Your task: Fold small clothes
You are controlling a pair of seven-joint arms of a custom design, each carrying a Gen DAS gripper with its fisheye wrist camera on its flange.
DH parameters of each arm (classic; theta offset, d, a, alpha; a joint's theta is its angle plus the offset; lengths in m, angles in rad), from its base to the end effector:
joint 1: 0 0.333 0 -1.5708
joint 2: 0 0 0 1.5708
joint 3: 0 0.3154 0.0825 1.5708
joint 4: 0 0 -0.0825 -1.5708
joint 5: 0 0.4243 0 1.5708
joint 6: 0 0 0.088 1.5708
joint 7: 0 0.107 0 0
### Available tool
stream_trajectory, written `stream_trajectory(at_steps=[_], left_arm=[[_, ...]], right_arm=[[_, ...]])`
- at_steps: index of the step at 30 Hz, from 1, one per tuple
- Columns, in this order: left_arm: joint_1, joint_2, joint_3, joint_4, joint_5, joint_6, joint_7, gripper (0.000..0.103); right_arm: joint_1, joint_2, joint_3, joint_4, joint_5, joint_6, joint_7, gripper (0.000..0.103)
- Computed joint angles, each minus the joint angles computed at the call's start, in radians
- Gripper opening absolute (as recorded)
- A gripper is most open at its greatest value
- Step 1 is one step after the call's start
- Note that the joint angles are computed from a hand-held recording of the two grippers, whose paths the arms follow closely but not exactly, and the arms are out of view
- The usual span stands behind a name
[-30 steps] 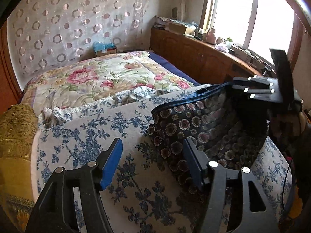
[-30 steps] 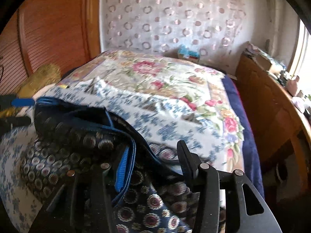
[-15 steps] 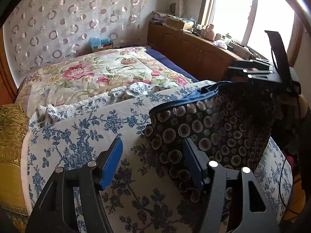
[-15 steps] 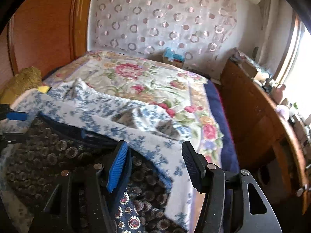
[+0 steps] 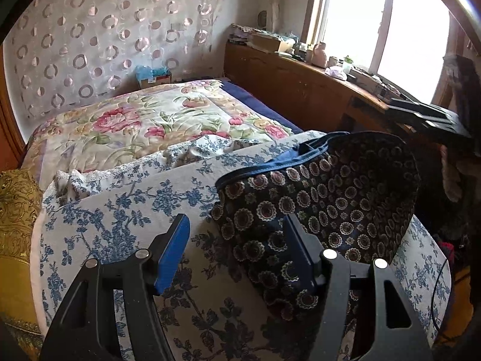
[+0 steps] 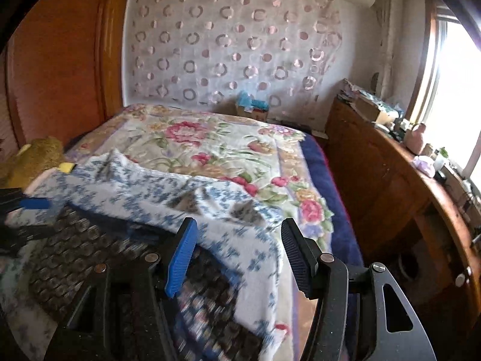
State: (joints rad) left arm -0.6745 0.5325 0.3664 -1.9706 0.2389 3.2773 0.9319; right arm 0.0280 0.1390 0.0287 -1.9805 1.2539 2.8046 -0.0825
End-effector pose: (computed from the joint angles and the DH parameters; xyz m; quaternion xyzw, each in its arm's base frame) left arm 0.6403 -0.2515 0.2715 -0.6357 0.6643 -0.3281 0.2169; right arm 0.6507 -0.0090 0.4277 -0.7919 0.4029 -0.2759 0.3667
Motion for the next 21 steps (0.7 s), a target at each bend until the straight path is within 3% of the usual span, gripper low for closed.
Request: stream_trajectory(at_steps=[5,9,13,16,17,21], left_arm=[[0.047,0.021,-0.049,0.041,0.025,-0.034,0.001,0.065],[0.102,0.040,-0.097,0.076,0.059,-0.060,-0.019,0.065],[0.155,0.059,-0.140,0.110,0.095,-0.090,-0.047,0.065],[0.268,0.066,-0.252,0.133,0.110,-0.127,-0.039,0.065],[0.306,0.072,-0.290,0.140,0.111,-0.130,-0.035,0.065],[0.360,0.096,-0.345,0.173,0.124,-0.153,-0.038,0.065]], right_arm=[[-0.013,-0.080,-0.031,-0.108,-0.008,-0.079,-0.011,0.060],[-0.009,-0.092,-0.055,-0.149,-0.039,-0.090,0.000,0.060],[-0.016,-0.015,-0.064,-0.092,-0.164,-0.060,0.137,0.060],[-0.023,0.066,-0.067,-0.025,-0.293,-0.020,0.288,0.060],[-0.037,0.087,-0.064,0.001,-0.312,-0.046,0.324,0.060],[-0.099,0.153,-0.041,0.092,-0.347,-0.165,0.406,0.060]])
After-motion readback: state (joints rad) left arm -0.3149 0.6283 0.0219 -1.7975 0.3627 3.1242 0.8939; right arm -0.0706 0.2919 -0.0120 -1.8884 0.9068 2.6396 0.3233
